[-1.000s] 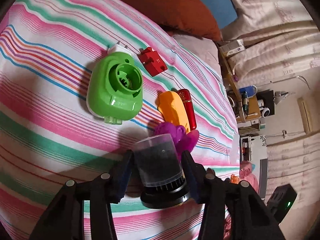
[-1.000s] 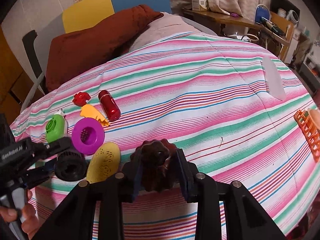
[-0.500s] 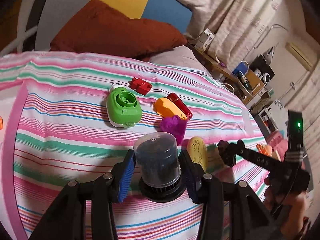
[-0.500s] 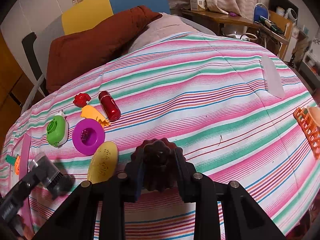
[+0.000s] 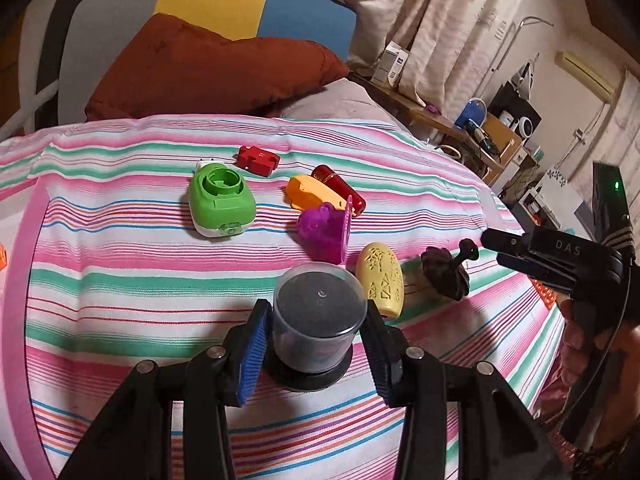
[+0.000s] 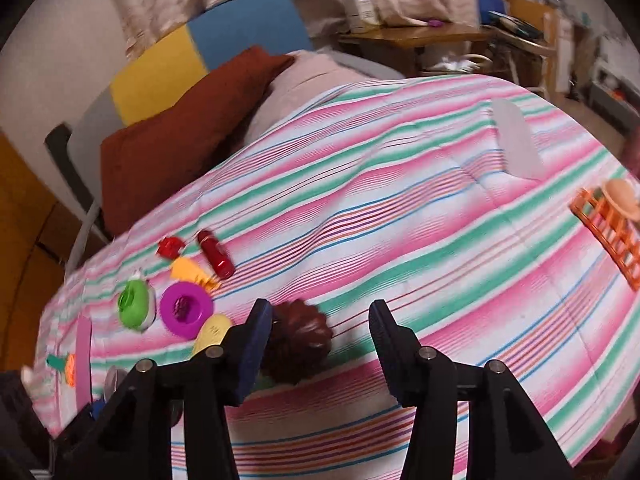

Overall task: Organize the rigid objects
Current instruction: 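Carry the container with the left gripper into the tray and release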

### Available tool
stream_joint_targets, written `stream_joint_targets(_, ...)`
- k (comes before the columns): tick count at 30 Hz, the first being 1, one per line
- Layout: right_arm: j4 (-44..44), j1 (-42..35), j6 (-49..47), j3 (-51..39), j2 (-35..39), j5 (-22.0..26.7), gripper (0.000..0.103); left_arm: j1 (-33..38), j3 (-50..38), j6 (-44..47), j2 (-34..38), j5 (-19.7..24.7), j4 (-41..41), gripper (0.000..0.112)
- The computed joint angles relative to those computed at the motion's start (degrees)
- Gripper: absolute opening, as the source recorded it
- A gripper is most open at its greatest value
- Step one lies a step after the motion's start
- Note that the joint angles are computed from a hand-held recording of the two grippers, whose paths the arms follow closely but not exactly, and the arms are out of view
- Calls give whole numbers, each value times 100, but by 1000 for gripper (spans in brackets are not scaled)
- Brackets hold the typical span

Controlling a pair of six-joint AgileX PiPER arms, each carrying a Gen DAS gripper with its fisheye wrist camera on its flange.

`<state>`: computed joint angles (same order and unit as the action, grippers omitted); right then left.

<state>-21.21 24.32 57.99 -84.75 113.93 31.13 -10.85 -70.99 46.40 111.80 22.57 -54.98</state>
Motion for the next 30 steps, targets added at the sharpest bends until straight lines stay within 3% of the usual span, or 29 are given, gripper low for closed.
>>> stream_joint_targets(5, -822, 426, 23, -796, 643, 708, 47, 28, -1, 100, 15, 3, -107, 45)
stream_joint_targets(8, -901, 488, -127, -1129, 989, 912, 34, 15, 17, 188, 9, -7, -99, 45)
stream_joint_targets(10, -1146, 529, 68, -1073, 1004, 801, 24, 42, 54, 249, -25, 35, -115, 45)
stream_joint_targets(15, -987, 493, 18, -981, 922, 712, 24, 310, 218, 405, -217, 324, -403, 44)
stream_joint_targets(22, -848, 480, 17, -894, 815, 620, 24, 582, 869, 1184, -827, 234, -863, 44)
stream_joint_targets(30, -1126, 598, 397, -592, 540, 448, 24, 1319, 1481, 1942, -1492, 469, -1394, 44)
